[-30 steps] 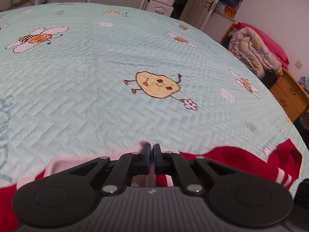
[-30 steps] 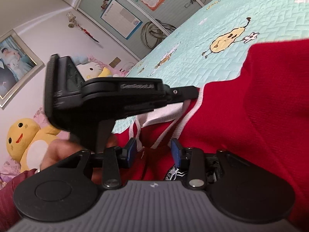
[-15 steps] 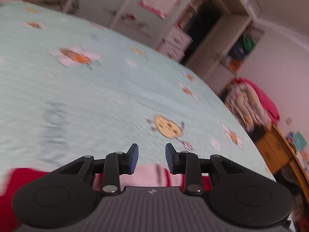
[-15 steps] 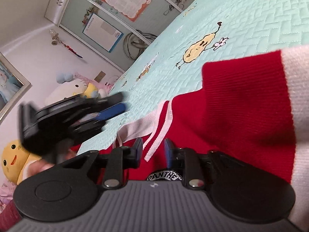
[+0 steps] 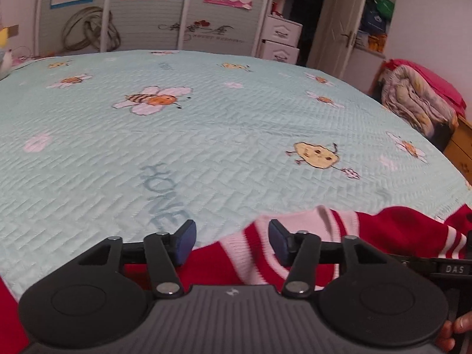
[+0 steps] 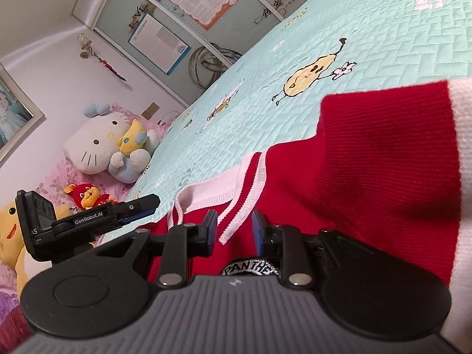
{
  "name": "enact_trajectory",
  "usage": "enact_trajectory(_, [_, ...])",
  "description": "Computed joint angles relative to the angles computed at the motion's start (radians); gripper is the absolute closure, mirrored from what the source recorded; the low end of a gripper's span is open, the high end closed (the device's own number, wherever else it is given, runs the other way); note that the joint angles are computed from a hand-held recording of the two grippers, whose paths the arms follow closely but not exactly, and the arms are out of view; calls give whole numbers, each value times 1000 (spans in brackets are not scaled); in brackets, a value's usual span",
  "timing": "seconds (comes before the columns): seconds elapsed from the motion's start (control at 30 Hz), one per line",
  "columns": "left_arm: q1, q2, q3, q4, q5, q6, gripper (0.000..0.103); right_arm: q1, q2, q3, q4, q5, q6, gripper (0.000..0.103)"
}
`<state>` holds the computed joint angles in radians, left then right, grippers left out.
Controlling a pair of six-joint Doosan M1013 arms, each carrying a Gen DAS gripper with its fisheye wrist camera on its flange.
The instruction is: Fold clothes
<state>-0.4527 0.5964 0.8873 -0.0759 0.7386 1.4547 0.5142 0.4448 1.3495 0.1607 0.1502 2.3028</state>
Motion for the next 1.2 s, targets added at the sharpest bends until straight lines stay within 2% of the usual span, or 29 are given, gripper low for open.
enact_trajectory(0.07, [-15, 11, -24, 45, 27, -10, 41, 0, 1, -1, 0, 1, -1, 77])
enact_trajectory(0.17, [-50, 51, -99, 187, 102, -16, 38, 1, 2, -4, -14, 4, 8, 76])
enact_trajectory(0.23, [-79, 95, -173, 328, 196, -28, 39, 0, 3, -6, -6, 4, -1, 76])
enact_trajectory(0.27, [-88, 110, -196, 383, 220, -37, 48, 0, 3, -6, -4, 5, -3, 76])
enact_trajectory(0.3, [-94, 127, -220, 426, 243, -39, 52, -1, 3, -6, -6, 6, -3, 76])
enact_trajectory(0.33, [-93, 144, -248, 417, 273, -16, 67, -1, 3, -6, -9, 7, -2, 76])
enact_trajectory(0.37, [-90, 163, -283, 393, 306, 18, 93, 0, 3, -7, -16, 9, 2, 76])
enact_trajectory(0.43, [-88, 185, -316, 382, 331, 38, 97, 1, 4, -9, -30, 12, 12, 76])
enact_trajectory(0.57, [-100, 198, -318, 498, 279, 36, 98, 1, 4, -10, -26, 14, 5, 76])
enact_trajectory(0.63, [-93, 227, -372, 462, 323, 38, 98, 1, 5, -11, -34, 16, 10, 76])
enact_trajectory(0.67, [-92, 219, -351, 453, 303, 52, 98, 2, 5, -12, -36, 18, 10, 76])
enact_trajectory(0.73, [-88, 195, -304, 435, 256, 54, 97, 2, 5, -13, -37, 19, 9, 76])
enact_trajectory(0.83, [-70, 156, -245, 378, 187, 2, 89, 2, 5, -12, -34, 18, 6, 76])
enact_trajectory(0.9, [-50, 126, -209, 314, 138, -32, 67, 2, 5, -13, -37, 19, 7, 76])
enact_trajectory(0.93, [-43, 103, -176, 303, 104, -49, 50, 2, 6, -13, -36, 19, 6, 76])
enact_trajectory(0.97, [-37, 80, -143, 294, 70, -66, 40, 2, 6, -14, -31, 19, 2, 76])
enact_trajectory(1.0, [-31, 58, -110, 300, 41, -79, 37, 1, 6, -14, -27, 19, -2, 76])
enact_trajectory(1.07, [-24, 27, -67, 354, 46, -129, 33, 1, 7, -14, -15, 18, -14, 76])
enact_trajectory(1.2, [4, 4, -22, 316, 115, -142, 34, 1, 7, -15, -11, 17, -17, 76])
